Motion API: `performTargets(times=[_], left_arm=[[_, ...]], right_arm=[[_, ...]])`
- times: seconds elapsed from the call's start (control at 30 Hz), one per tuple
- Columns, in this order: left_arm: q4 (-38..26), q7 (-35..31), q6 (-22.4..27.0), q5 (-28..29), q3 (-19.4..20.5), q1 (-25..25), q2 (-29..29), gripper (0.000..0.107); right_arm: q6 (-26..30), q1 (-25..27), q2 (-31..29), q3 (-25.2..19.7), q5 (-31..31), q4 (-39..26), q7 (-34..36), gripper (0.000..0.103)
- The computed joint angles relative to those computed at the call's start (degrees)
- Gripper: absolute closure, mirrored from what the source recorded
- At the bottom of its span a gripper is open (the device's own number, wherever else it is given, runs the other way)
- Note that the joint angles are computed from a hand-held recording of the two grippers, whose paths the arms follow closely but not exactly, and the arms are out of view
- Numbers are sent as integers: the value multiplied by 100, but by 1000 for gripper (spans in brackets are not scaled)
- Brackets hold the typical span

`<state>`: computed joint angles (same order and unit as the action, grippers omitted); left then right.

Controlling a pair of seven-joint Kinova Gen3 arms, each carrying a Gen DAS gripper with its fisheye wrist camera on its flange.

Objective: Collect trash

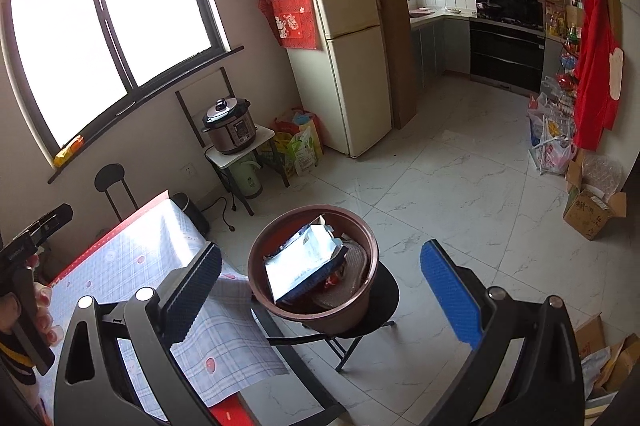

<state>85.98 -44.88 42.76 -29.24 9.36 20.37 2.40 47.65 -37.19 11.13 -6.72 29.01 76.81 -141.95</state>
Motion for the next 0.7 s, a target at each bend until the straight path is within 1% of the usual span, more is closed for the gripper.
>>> performTargets(times=[0.07, 0.13, 0.33, 0.43, 0.57, 0.7], left_arm=[[196, 2, 126, 47, -2, -41, -312, 10], [371, 17, 295, 36, 85, -140, -615, 10], [831, -287, 571, 219, 284, -554, -1536, 10], [972, -456, 689, 328, 340, -755, -1905, 10], [1129, -707, 848, 501, 413, -998, -2305, 10], [1288, -965, 859, 721, 404, -1227, -2641, 10]], right_arm=[[341, -398, -28, -57, 437, -149, -324, 5], [673, -752, -29, -141, 835, -300, -618, 5], [1458, -1629, 70, -372, 1662, -700, -1298, 5], [1840, -2016, 211, -410, 1952, -949, -1471, 5], [2429, -2527, 470, -340, 2254, -1366, -1605, 5], [2725, -2896, 618, -228, 2430, -1587, -1713, 5]])
